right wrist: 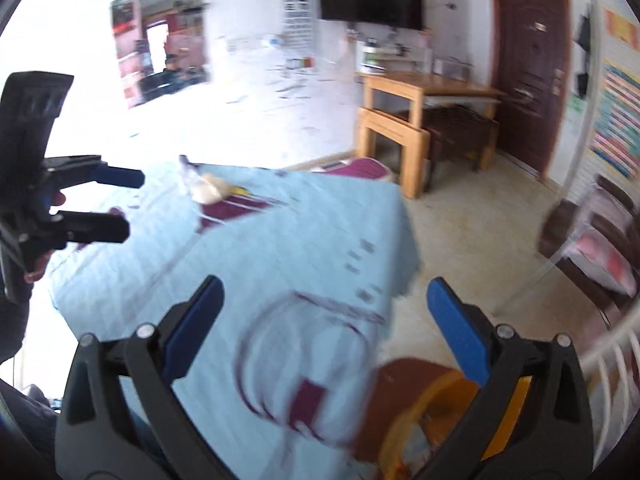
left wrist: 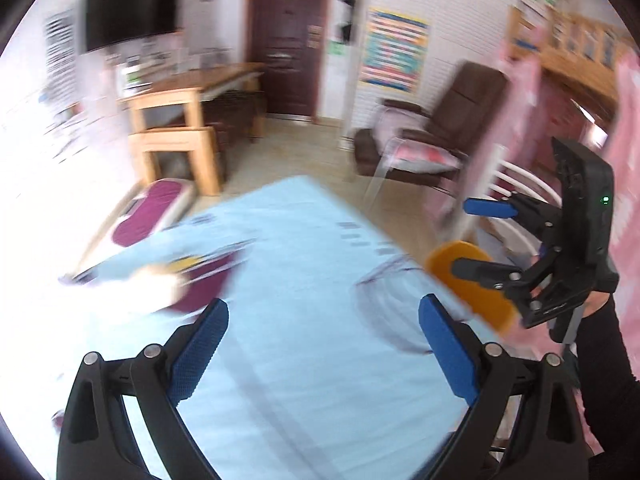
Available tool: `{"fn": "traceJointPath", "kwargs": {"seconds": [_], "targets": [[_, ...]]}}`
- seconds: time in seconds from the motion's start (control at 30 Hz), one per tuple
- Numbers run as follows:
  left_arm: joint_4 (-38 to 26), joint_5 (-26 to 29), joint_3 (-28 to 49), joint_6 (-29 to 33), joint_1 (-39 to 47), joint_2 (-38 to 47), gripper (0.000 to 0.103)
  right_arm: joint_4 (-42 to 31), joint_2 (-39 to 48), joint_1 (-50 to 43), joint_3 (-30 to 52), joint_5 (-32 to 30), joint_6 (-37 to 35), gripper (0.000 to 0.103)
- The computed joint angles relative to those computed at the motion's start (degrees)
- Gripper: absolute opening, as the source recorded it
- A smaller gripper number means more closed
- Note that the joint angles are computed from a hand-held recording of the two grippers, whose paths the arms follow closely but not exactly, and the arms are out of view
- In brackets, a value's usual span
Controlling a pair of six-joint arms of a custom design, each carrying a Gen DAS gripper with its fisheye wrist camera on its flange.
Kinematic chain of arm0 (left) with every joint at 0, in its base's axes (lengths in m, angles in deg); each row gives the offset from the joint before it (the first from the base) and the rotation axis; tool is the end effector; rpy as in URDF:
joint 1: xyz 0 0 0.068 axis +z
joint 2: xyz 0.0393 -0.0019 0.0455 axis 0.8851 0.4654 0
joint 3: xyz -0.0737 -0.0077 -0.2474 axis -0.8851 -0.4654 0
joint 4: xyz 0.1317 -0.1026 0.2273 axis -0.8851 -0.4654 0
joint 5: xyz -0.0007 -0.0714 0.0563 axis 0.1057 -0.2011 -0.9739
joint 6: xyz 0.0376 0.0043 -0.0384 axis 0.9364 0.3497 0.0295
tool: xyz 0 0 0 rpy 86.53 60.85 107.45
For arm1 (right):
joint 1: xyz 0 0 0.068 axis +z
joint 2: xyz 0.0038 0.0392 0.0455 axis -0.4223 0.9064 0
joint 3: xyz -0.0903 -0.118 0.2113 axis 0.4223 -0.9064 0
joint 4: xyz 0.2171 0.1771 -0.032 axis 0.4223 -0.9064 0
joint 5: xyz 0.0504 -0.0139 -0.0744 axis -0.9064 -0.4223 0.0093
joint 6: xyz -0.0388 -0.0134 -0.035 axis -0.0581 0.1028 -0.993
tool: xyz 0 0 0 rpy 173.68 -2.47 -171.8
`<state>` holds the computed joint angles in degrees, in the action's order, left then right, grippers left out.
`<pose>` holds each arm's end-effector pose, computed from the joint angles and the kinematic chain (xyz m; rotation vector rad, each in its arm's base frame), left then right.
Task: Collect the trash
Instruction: 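Move both open tools back over the table toward the tube packet and cream brush, then grasp the cream round brush with the right tool while the left tool grasps the purple-white tube packet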
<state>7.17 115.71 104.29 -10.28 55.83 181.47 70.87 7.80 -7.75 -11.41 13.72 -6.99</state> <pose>0.3615 -0.0603 0.1753 0.9904 2.2038 -0.5415 0.2394 0.0698 0.1525 -0.0785 2.2447 0.1192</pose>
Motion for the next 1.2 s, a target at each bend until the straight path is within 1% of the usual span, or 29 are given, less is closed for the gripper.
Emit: {"fn": "traceJointPath", "kwargs": {"seconds": [0.07,0.17,0.3,0.4,0.43,0.5,0.53,0.6,0.63,0.67,0.7,0.73,0.8,0.83,0.87,0.93,1.0,1.07,1.13,1.2], "targets": [[-0.88,1.32,3.72,0.94,6.27,3.36,0.091,3.5,11.41,3.31,7.95,-0.9,-0.83,0.098],[-2.18,1.67,11.12,0.93,12.89,10.06,0.091,3.36,26.94,5.51,21.94,-4.1,-3.59,0.098],[-5.22,1.93,20.92,1.88,18.59,18.28,0.091,-3.97,45.1,6.7,43.51,-7.02,-6.93,0.098],[-8.56,2.08,29.7,1.45,21.14,24.9,0.091,-10.31,56.01,7.45,57.98,-8.87,-9.4,0.098],[-9.62,2.01,32.6,1.11,21.53,27.06,0.091,-11.51,58.55,7.34,61.38,-9.16,-10.52,0.096],[-11.65,2.1,37.62,1.41,22.14,30.72,0.091,-14.46,62.96,7.23,67.88,-10.31,-12.39,0.091],[-12.34,2.17,39.46,1.78,22.31,32.26,0.091,-15.12,64.42,7.17,69.79,-10.63,-13.18,0.088],[-12.79,1.98,41.69,1.84,22.11,34.3,0.091,-17.71,67.41,7.12,74.1,-11.51,-15.02,0.079],[-13.02,1.93,42.74,1.67,21.75,35.23,0.091,-18.76,68.61,7.25,75.71,-11.66,-15.84,0.071],[-13.81,2.03,44.14,1.74,21.56,36.23,0.091,-19.86,70.01,7.43,77.48,-11.74,-16.74,0.059],[-14.16,1.96,45.12,1.64,21.27,37.02,0.091,-21.37,71.33,7.49,79.26,-12.25,-17.57,0.053],[-14.29,1.97,45.67,1.6,21.16,37.5,0.091,-19.95,71.34,7.85,78.5,-11.1,-18.24,0.05],[-14.58,1.85,47.35,1.06,20.69,38.8,0.091,-18.64,70.8,7.71,77.41,-11.33,-18.12,0.047],[-14.7,1.78,47.73,0.82,20.55,39.09,0.091,-18.21,70.56,7.35,77.12,-11.85,-17.2,0.038],[-14.91,1.66,48.37,0.42,20.33,39.52,0.091,-17.45,69.85,6.91,76.15,-12.43,-16.21,0.019],[-14.83,0.91,48.82,-0.51,19.57,39.85,0.091,-17.27,68.67,6.29,74.71,-13.04,-15.52,0.019],[-13.97,-0.59,48.77,-1.47,18.77,40.03,0.091,-15.79,66.9,6.77,71.56,-10.74,-16.58,0.019],[-12.79,-2.62,48.37,-2.52,17.62,40.0,0.091,-14.55,65.05,7.15,68.77,-10.55,-16.48,0.019],[-12.94,-4.47,49.32,-3.98,16.42,40.77,0.091,-12.01,61.78,7.45,64.42,-9.85,-16.4,0.019],[-13.6,-6.58,51.17,-6.36,15.23,42.09,0.091,-9.58,57.91,7.36,59.86,-10.62,-15.96,0.019]]}}
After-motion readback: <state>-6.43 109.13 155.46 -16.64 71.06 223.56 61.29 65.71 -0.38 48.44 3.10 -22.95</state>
